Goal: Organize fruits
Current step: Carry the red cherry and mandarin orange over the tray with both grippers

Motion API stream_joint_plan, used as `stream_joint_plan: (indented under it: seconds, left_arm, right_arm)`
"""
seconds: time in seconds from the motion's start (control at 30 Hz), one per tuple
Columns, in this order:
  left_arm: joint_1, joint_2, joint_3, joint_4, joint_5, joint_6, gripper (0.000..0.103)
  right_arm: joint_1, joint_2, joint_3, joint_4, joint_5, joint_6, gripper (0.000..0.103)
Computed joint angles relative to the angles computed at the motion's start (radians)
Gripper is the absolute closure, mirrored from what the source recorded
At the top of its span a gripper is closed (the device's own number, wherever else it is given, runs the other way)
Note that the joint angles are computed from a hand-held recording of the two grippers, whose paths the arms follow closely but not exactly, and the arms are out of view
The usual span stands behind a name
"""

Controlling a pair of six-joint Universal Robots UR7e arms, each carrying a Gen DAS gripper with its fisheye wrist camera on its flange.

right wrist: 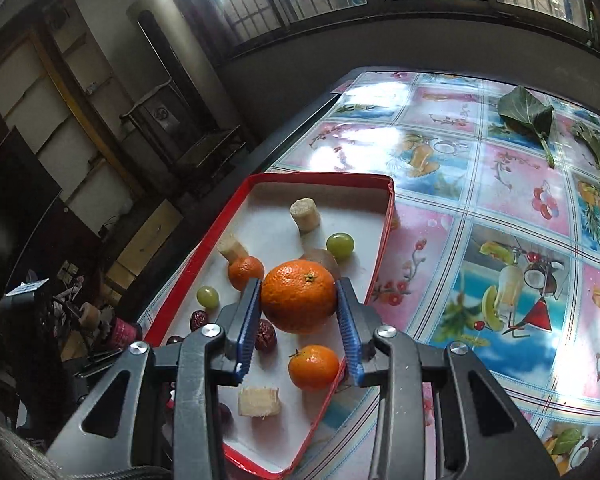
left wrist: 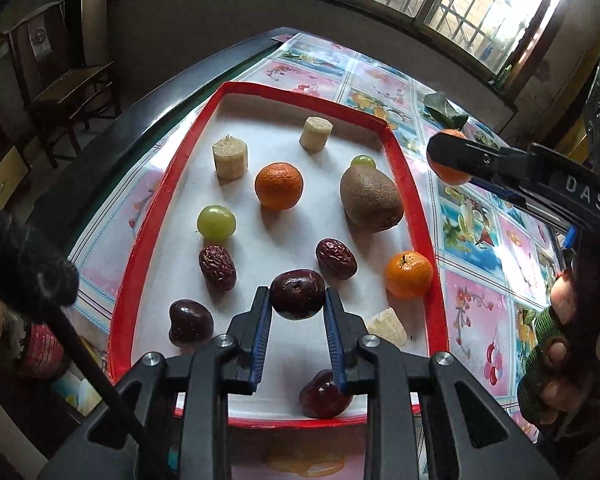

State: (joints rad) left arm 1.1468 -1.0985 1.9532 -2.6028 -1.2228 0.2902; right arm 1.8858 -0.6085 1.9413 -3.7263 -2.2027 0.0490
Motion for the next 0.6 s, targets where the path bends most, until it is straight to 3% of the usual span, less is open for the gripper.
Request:
stream_joint_plan:
  seconds: [0.17, 0.6]
  left_arm:
    - [0.005, 0.023, -0.018, 0.005, 0.003, -0.002, 0.078]
    - [0.004, 0.066, -0.046, 0.019, 0.024, -0.019, 0.078]
  right_arm:
    - [-0.034, 0.015, -0.101, 0.095, -0.016, -0.045, 0.064]
    - [-0.108, 0.069, -0.271, 0.301, -0.057, -0.06, 0.064]
